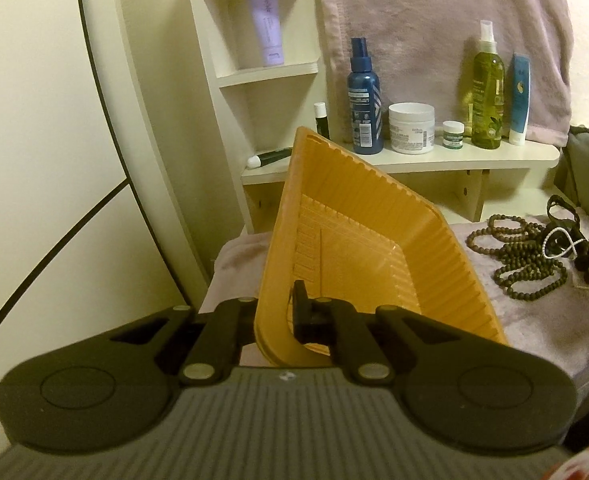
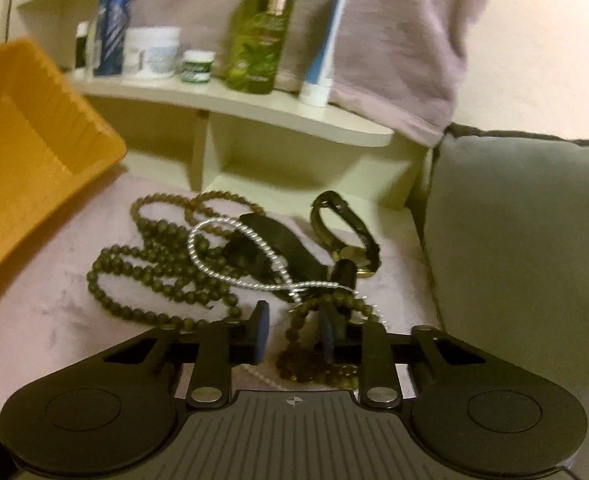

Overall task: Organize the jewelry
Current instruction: 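Grasp a dark bead bracelet with the right gripper while left holds tray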

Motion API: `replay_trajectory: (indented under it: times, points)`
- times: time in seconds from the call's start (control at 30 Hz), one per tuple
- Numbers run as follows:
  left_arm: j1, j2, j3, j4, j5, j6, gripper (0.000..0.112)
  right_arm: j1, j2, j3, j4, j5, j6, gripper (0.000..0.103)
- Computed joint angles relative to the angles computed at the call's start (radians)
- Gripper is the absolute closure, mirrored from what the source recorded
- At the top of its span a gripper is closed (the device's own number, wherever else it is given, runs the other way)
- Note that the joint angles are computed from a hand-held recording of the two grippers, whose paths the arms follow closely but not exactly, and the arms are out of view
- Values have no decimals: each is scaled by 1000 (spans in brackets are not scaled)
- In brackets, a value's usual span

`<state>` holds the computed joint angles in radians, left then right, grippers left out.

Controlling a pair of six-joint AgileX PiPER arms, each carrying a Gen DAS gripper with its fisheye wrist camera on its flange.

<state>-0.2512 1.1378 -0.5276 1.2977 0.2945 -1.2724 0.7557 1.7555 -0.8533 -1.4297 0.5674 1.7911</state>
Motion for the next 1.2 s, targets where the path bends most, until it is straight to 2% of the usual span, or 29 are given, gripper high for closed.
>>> replay_trajectory:
  times: [0.1,0.17,0.33,0.6,0.7,0.87,0.93,1.03,1.13,1.2]
  points:
    - [-4,0,1,11,4,-14,107,1,26,-20,53,8,-28,85]
    - [-4,-2,3,9,2,-11,106,0,25,-10,26,12,22,95]
    - [4,-7,1,1,-8,0,106,10,-62,44,-37,48,112,96]
    - [16,-6,6,22,-22,-19,107,-95,-284,103,-20,-60,65,96]
    - [27,-5,6,11,-33,-11,107,-112,-293,91,58,-71,-28,96]
    - [49,-6,9,-2,-59,12,107,-77,-304,77,110,-76,-50,96]
    - [59,-5,9,-14,-70,29,107,-58,-307,56,118,-104,-54,96]
    - [71,-5,9,-19,-84,40,107,-24,-302,10,105,-203,-34,96]
    - [94,-1,10,-40,-110,69,107,9,-257,-56,-22,-326,75,96]
    - [101,-1,12,-35,-117,66,107,19,-209,-97,-183,-405,238,96]
